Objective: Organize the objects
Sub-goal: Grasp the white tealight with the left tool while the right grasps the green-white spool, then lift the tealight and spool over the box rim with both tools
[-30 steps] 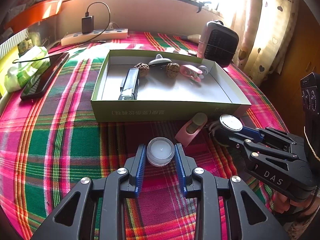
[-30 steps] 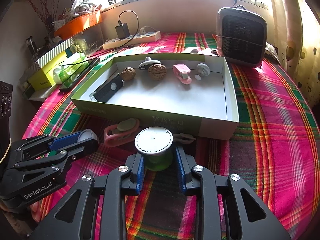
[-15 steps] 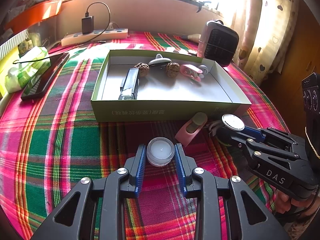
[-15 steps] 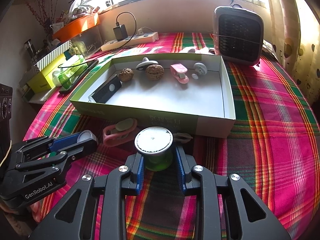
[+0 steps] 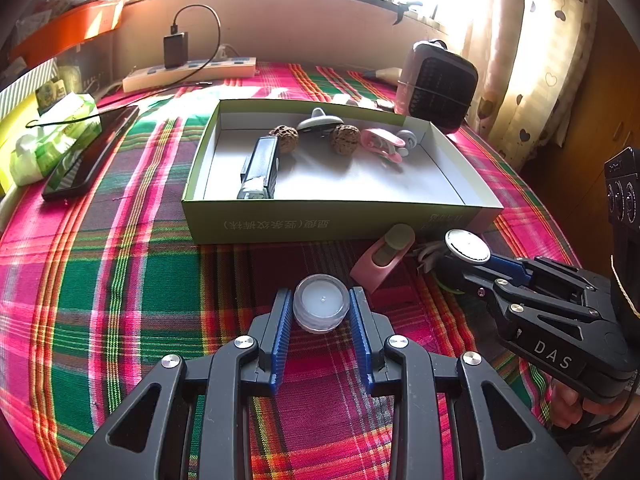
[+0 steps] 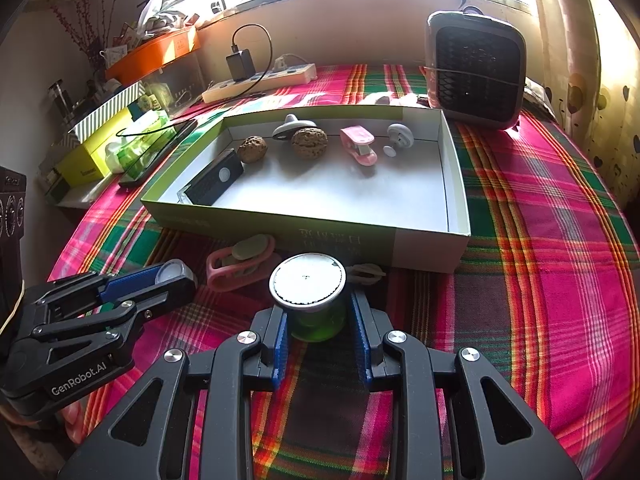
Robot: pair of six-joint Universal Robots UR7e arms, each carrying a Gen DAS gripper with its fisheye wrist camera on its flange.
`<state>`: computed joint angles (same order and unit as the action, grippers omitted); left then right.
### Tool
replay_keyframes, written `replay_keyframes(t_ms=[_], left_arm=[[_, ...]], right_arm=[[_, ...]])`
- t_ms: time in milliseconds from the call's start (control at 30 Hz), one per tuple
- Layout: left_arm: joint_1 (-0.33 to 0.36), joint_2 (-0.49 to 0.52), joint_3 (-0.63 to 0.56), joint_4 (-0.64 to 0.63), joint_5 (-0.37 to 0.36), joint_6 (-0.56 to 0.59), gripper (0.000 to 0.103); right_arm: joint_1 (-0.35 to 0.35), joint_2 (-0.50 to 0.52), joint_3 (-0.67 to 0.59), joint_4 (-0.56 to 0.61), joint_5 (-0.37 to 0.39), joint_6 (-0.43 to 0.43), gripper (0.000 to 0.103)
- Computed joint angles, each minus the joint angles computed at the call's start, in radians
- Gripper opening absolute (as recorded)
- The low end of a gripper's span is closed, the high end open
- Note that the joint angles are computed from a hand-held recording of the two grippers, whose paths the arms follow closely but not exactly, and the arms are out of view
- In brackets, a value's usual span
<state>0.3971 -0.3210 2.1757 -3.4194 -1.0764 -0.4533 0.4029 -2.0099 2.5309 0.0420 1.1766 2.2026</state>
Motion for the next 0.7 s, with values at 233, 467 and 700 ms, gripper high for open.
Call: replay_keyframes(t_ms=[233, 467, 700], left_arm=[[0.0, 0.0, 0.001, -0.001, 0.0, 0.0, 0.026], [0.001, -0.001, 0.001, 0.0, 0.006, 0.002, 0.026], [0.001, -0.005, 0.002, -0.013, 0.012, 0.012, 0.026]], right_arm=[[-0.014, -0.005, 0.003, 0.005, -0.017, -0.003, 0.029], [-0.036, -0.009, 0.004, 0.019, -0.039, -0.006, 0.029], [-0.053, -0.03, 0.013, 0.028, -0.062, -0.016, 0.029]])
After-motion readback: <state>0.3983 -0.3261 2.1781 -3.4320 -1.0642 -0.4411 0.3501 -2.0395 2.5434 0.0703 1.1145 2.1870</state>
